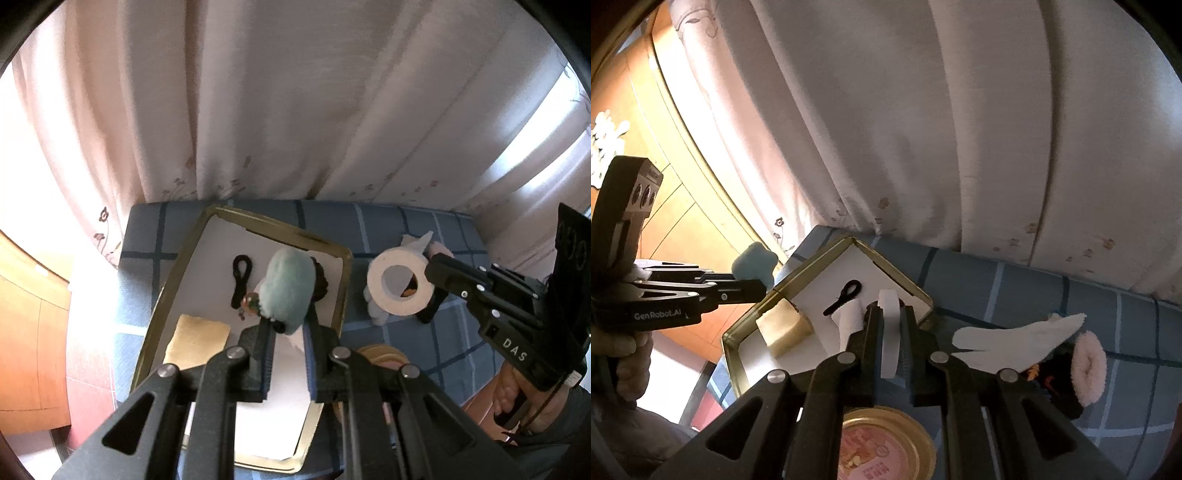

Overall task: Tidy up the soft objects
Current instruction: 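Carry the mint plush and tape roll in both grippers over the tray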

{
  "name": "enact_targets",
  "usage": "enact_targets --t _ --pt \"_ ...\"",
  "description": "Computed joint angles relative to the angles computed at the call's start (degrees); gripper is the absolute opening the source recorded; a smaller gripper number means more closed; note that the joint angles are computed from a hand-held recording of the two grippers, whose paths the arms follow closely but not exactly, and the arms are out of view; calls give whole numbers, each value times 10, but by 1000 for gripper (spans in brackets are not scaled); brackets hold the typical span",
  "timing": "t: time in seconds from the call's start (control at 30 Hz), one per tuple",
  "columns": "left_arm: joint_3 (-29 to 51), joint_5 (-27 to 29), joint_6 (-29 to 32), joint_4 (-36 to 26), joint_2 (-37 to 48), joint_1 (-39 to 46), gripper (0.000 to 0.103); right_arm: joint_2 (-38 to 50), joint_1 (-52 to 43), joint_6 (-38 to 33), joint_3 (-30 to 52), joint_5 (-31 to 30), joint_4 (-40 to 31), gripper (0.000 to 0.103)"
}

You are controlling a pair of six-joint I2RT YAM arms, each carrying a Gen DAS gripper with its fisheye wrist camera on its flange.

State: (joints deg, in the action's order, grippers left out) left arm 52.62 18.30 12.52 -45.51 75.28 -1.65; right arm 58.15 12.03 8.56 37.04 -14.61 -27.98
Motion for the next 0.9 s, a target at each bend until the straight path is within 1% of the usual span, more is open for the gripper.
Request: enact_targets --t 0.6,0.9 --pt "-11 -9 11 -19 -12 56 12 66 64 7 11 -12 52 10" --pt "-22 -14 15 -25 -23 79 12 82 96 13 18 -16 61 10"
